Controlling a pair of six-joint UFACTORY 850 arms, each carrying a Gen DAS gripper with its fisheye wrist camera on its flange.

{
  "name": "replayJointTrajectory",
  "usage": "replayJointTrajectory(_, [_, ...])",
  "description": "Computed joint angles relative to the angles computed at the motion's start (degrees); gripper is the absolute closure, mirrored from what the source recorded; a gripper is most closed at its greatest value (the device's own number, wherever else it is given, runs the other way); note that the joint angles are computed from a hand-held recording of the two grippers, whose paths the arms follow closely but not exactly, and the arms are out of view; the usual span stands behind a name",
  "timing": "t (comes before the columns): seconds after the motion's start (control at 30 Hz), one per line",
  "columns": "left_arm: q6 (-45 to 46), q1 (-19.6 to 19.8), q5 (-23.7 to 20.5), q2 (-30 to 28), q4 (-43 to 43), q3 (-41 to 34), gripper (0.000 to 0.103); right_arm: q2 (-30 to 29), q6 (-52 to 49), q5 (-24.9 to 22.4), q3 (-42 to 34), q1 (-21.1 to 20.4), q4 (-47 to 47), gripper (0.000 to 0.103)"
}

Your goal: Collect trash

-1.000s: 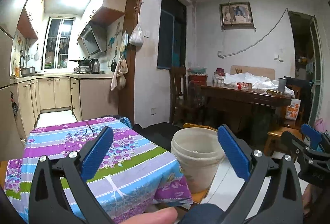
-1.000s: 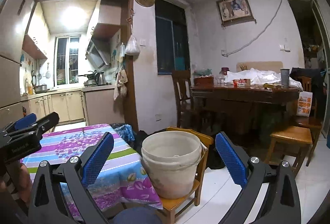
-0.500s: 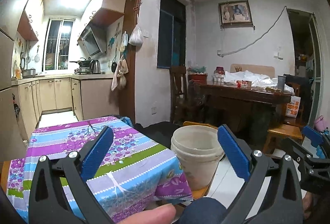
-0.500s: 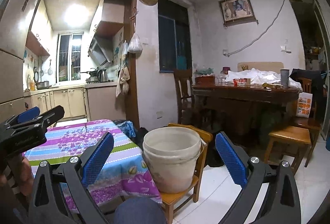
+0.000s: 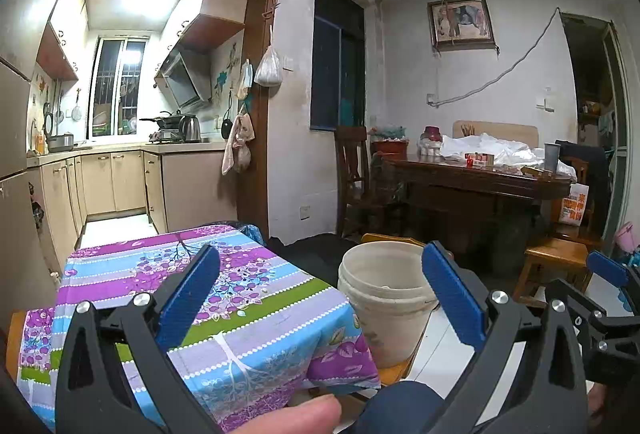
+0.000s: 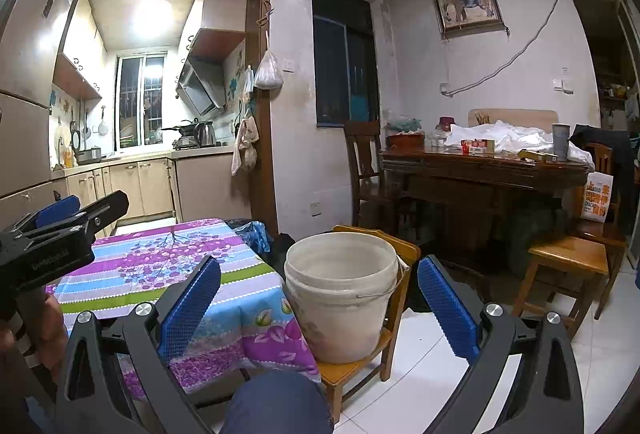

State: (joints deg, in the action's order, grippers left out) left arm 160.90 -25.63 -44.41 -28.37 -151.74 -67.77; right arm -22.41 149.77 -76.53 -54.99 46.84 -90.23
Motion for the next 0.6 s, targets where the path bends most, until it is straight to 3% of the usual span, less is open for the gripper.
replayJointTrajectory(0.6, [2.3, -0.2, 3.5, -0.6, -2.0, -0.8, 0.005, -0.6, -0.1, 2.0, -0.4, -0.9, -1.5, 0.005])
